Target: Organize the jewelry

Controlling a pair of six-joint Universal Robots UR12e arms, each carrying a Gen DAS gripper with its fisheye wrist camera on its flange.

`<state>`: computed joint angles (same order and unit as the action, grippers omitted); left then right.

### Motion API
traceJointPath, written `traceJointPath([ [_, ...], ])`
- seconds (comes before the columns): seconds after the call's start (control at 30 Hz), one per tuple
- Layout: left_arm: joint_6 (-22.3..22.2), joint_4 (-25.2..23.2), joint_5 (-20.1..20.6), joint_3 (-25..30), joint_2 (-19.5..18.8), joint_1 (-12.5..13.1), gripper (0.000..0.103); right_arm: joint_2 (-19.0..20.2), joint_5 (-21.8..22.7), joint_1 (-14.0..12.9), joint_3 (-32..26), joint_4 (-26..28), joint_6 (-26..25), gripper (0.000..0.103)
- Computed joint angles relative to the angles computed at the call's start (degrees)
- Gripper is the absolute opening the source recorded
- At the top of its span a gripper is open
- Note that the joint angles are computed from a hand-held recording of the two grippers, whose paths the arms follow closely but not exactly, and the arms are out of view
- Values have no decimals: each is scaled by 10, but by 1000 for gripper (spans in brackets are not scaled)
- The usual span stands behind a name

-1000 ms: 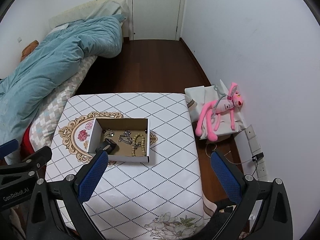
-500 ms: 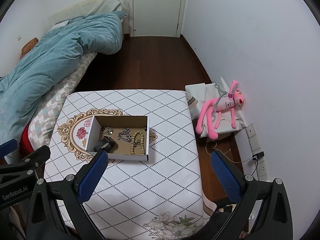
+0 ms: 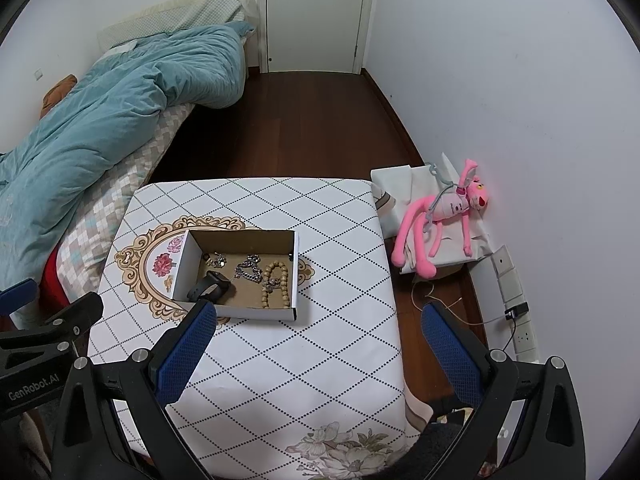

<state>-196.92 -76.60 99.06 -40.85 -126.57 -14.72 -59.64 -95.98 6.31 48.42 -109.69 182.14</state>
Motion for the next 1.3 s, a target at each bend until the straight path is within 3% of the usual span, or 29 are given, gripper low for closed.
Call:
traceJointPath([
  [1.3, 2, 3, 4, -1, 5, -1, 103, 0, 6, -1, -6, 5, 3, 103],
])
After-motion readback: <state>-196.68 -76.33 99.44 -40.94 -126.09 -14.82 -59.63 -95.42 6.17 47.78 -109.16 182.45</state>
